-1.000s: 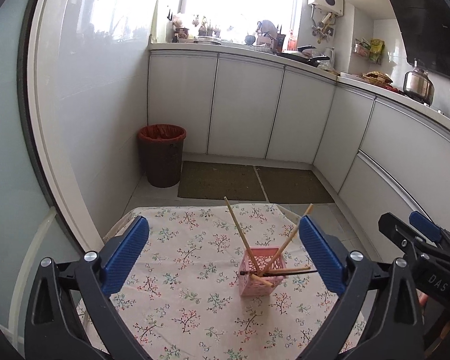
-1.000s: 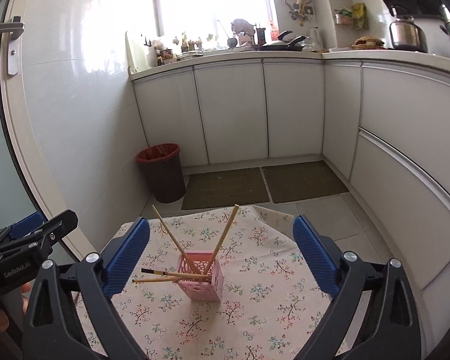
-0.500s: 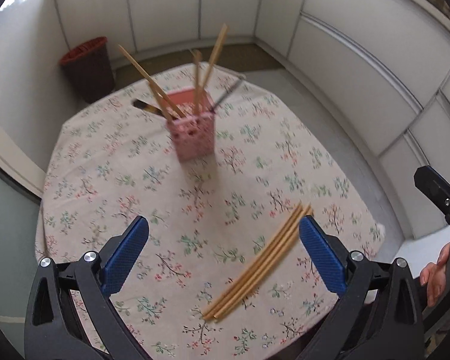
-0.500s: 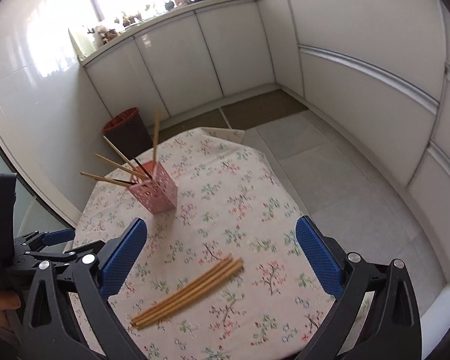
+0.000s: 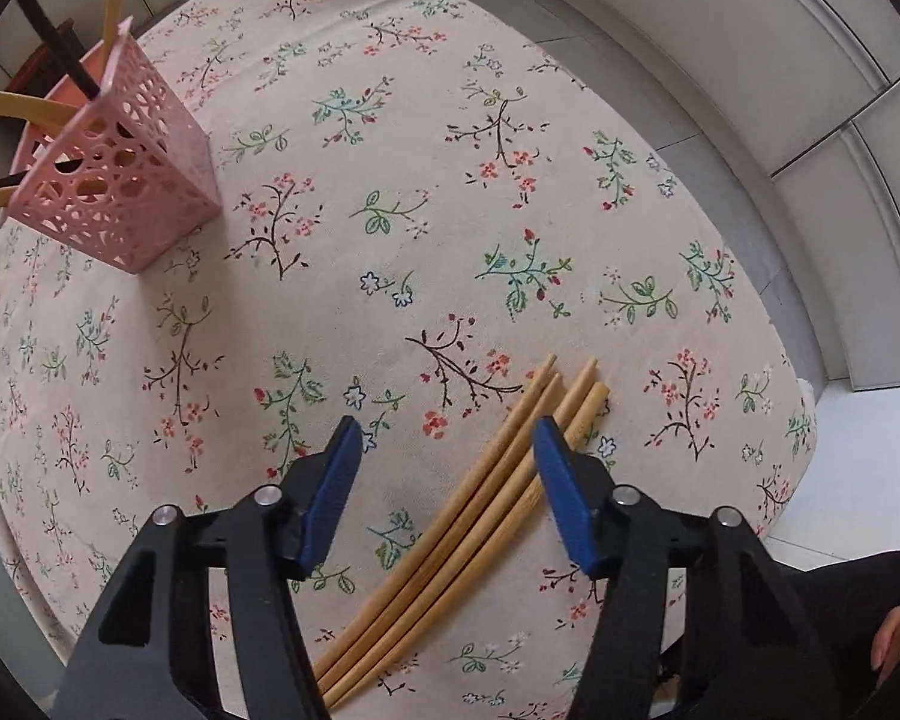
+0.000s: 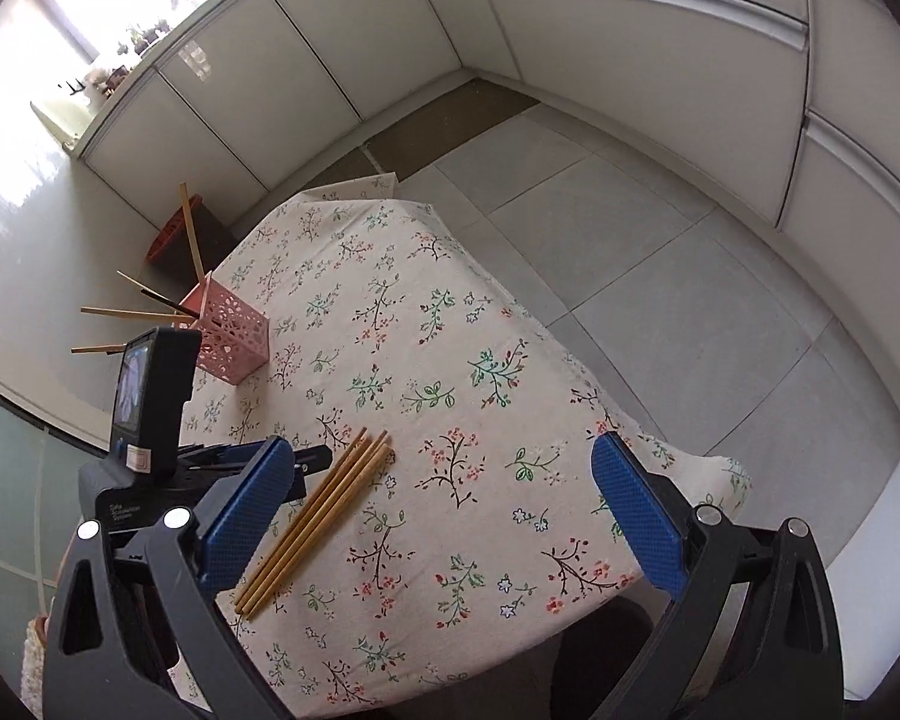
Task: Organize utensils
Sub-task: 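Grasp a bamboo chopstick from the pile with the left gripper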
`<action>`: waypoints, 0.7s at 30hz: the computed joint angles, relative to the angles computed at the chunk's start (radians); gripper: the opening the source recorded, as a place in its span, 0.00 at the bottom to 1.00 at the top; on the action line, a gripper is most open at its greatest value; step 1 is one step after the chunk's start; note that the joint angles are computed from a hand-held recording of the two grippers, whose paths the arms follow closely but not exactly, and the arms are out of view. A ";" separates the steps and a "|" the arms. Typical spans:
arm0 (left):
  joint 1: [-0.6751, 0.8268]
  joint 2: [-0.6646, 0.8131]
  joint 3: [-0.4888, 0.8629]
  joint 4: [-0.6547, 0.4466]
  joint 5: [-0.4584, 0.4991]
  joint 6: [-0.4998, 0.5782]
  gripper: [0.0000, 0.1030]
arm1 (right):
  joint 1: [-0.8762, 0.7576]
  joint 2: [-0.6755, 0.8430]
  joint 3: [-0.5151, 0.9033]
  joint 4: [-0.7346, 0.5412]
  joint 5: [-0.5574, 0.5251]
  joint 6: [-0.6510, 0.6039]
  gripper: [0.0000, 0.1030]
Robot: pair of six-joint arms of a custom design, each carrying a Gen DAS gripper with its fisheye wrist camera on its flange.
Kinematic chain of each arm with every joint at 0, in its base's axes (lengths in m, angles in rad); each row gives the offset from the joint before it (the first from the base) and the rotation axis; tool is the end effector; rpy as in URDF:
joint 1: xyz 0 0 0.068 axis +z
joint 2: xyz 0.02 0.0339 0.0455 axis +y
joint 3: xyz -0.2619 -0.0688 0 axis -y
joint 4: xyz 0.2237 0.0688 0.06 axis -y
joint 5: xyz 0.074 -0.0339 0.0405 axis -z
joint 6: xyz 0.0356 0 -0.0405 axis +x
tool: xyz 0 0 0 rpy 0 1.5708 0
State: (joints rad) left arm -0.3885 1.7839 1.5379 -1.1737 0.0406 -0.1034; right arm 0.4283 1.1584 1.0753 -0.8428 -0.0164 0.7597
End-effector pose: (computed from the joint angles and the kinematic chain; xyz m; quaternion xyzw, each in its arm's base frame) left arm 0.2988 -0.1239 0.2649 0.1431 0.9866 -0.0380 0.0683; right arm 0.1897 0.0873 0.3071 0.1539 0.9359 0.1838 0.2582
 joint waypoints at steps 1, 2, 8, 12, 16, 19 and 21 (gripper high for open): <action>0.000 0.010 -0.003 0.006 -0.006 0.003 0.53 | -0.011 0.001 -0.005 0.001 -0.015 -0.003 0.94; 0.003 0.020 -0.003 0.011 -0.008 0.004 0.52 | -0.017 0.003 -0.010 0.005 -0.021 -0.002 0.94; 0.017 0.045 0.014 0.023 0.010 0.013 0.51 | -0.037 0.004 -0.022 0.016 -0.041 -0.003 0.94; -0.003 0.060 0.006 0.023 0.002 0.027 0.50 | -0.039 0.010 -0.017 0.009 -0.044 -0.010 0.94; -0.044 0.045 -0.032 0.041 -0.095 0.041 0.31 | -0.027 0.019 -0.014 0.003 -0.030 -0.006 0.94; -0.070 0.030 -0.065 0.071 -0.125 0.039 0.24 | -0.016 0.045 -0.007 -0.001 -0.022 0.000 0.94; -0.053 0.009 -0.092 0.092 -0.124 0.037 0.10 | 0.006 0.089 0.009 -0.007 -0.006 0.014 0.94</action>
State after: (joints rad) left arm -0.4415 1.7932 1.4460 -1.0818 -0.0832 -0.0663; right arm 0.4342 1.2471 1.0840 -0.8502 -0.0226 0.7736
